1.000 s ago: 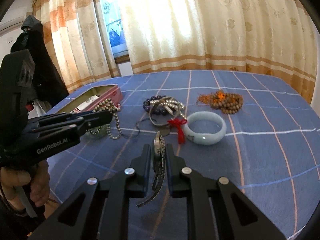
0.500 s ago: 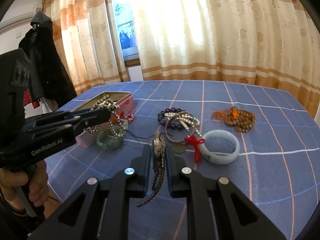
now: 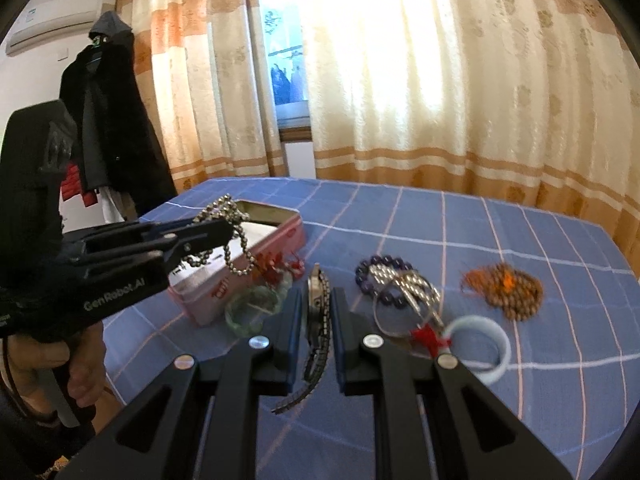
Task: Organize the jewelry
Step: 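Carry the bead chain in the left tool while the right tool carries the watch over the tin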
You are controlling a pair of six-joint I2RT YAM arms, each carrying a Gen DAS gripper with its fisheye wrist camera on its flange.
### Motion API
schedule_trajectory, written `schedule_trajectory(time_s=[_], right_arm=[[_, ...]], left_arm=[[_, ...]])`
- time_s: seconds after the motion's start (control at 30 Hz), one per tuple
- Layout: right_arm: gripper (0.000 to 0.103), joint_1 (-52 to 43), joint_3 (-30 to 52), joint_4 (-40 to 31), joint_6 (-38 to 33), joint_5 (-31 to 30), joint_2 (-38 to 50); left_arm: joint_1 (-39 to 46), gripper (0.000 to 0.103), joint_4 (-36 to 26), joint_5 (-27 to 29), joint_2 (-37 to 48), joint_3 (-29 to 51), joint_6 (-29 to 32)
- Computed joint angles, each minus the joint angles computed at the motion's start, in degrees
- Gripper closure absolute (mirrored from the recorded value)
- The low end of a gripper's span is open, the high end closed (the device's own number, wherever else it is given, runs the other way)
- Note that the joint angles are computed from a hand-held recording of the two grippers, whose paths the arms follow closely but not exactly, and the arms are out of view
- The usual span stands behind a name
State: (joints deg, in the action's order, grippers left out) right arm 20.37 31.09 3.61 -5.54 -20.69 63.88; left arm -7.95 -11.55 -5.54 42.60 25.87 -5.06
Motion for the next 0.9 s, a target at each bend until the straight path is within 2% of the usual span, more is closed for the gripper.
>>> schedule_trajectory(time_s=[0.33,0.63,0.9], right_arm=[[0.086,6.9,6.0,1.3,-0.5,3.5,5.1],[0.086,10.1,12.5,0.3,-1.5,4.5,9.7],[0.086,11.4,18.1,-0.7,-2.1,3.8,14.9]], left_arm=[[6.5,0.089,0.7,3.2,0.5,0.9,2.1],[17.5,0.089,0.9,9.7,1.3,3.1,5.3],[26.7,0.089,4.4,14.5,7.2,6.0,7.5]])
